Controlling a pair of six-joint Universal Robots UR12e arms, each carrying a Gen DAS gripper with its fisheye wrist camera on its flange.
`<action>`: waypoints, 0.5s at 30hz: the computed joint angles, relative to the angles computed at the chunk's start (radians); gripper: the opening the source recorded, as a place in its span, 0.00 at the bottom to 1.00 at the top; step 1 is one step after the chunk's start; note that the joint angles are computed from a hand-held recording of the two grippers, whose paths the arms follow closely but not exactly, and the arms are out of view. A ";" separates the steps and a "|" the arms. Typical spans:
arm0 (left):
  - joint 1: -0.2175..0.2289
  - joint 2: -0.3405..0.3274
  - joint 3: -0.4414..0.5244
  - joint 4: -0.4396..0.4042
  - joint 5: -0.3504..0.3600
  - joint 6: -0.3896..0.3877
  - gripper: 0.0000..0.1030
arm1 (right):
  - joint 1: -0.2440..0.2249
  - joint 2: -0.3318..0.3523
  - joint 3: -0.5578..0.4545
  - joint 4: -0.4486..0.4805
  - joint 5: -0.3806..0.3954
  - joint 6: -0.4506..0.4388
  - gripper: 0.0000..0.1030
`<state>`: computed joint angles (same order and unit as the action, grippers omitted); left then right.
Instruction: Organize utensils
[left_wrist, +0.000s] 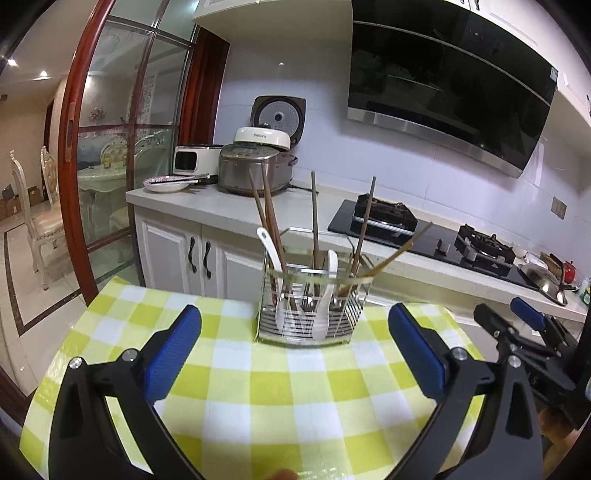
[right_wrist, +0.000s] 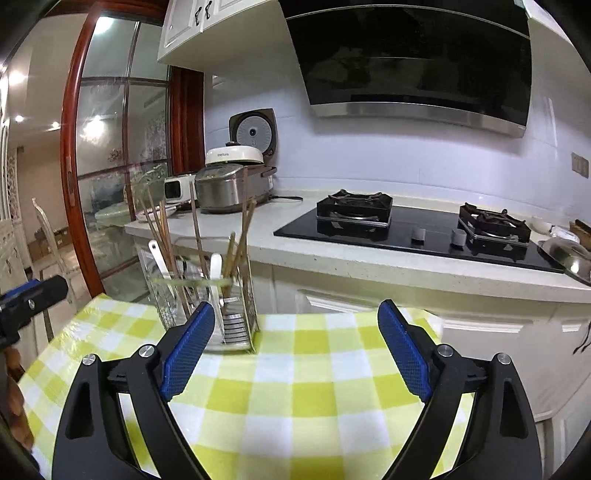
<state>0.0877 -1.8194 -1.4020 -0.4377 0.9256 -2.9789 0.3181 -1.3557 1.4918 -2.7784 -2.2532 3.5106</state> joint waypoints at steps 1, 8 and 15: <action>0.000 0.004 -0.007 0.004 0.003 -0.002 0.95 | 0.002 -0.003 0.007 0.003 -0.002 0.003 0.82; -0.015 0.032 -0.064 0.063 0.077 0.016 0.96 | 0.001 -0.015 0.040 0.004 0.013 0.032 0.82; -0.022 0.038 -0.080 0.096 0.131 0.010 0.96 | 0.001 -0.017 0.038 -0.005 0.020 0.037 0.82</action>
<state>0.0658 -1.7814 -1.4824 -0.3417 1.0569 -2.9693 0.3188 -1.3723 1.5301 -2.7833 -2.2330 3.5479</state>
